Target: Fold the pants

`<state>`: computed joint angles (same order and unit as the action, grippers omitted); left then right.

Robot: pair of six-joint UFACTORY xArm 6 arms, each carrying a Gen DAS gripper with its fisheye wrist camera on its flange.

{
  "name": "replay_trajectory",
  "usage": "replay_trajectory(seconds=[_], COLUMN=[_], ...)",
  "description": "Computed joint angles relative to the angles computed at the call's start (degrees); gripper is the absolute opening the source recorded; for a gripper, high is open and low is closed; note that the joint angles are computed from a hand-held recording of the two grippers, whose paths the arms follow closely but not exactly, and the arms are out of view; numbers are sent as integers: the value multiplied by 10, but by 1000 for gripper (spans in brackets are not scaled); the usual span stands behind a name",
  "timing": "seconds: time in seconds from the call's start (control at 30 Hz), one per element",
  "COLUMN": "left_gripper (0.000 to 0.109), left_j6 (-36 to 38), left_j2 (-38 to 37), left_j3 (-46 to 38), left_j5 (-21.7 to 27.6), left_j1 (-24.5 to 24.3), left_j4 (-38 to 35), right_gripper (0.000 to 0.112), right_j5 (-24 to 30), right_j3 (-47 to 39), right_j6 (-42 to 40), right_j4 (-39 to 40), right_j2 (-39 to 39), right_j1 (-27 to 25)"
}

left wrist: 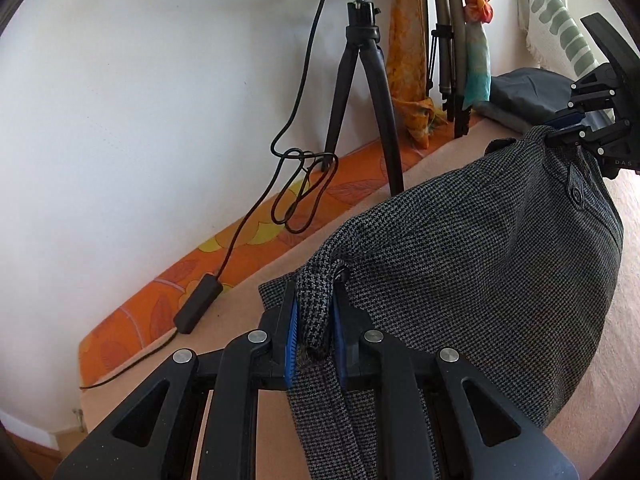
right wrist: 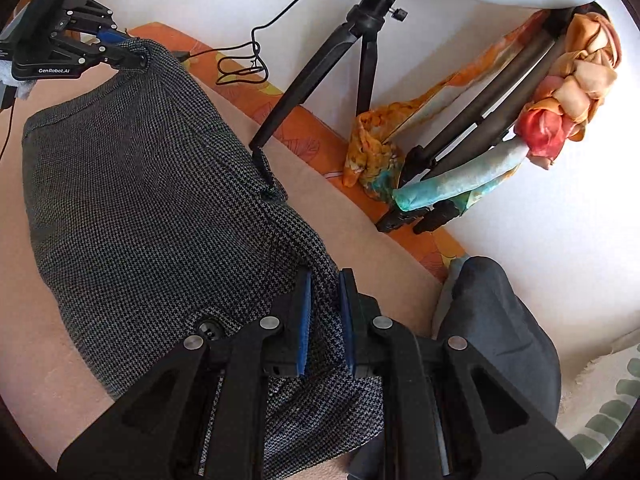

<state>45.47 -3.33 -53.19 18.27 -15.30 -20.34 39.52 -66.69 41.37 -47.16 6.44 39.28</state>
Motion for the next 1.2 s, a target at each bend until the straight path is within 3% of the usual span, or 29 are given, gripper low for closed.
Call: replay_trajectory(seconds=[0.43,0.53,0.67,0.77,0.83,0.97,1.2], left_gripper=[14,19,36,38,38,39,44], left_j6=[-28,-57,-117,-168,-153,-101,-20], left_j2=[75,84,92,83,65,0,-146], left_j3=[-46,-52,-58,-52,-41,1,103], left_j5=[4,5,-7,-20,-18,-4,50], left_j1=[1,5,14,26,32,41,54], left_j4=[14,33,73,114,91,30,-101], right_gripper=[14,15,21,35,48,54,65], right_j5=[-32,-30,-26,-23,-26,-13,-55], right_j3=[-26,-30,-37,-27,-11,32,123], right_j6=[-28,-19,-9,24,50,127,283], right_j4=[38,43,47,32,16,-32,-83], right_j2=[67,75,85,73,55,0,-119], right_j1=[-39,-43,-50,-52,-53,-45,4])
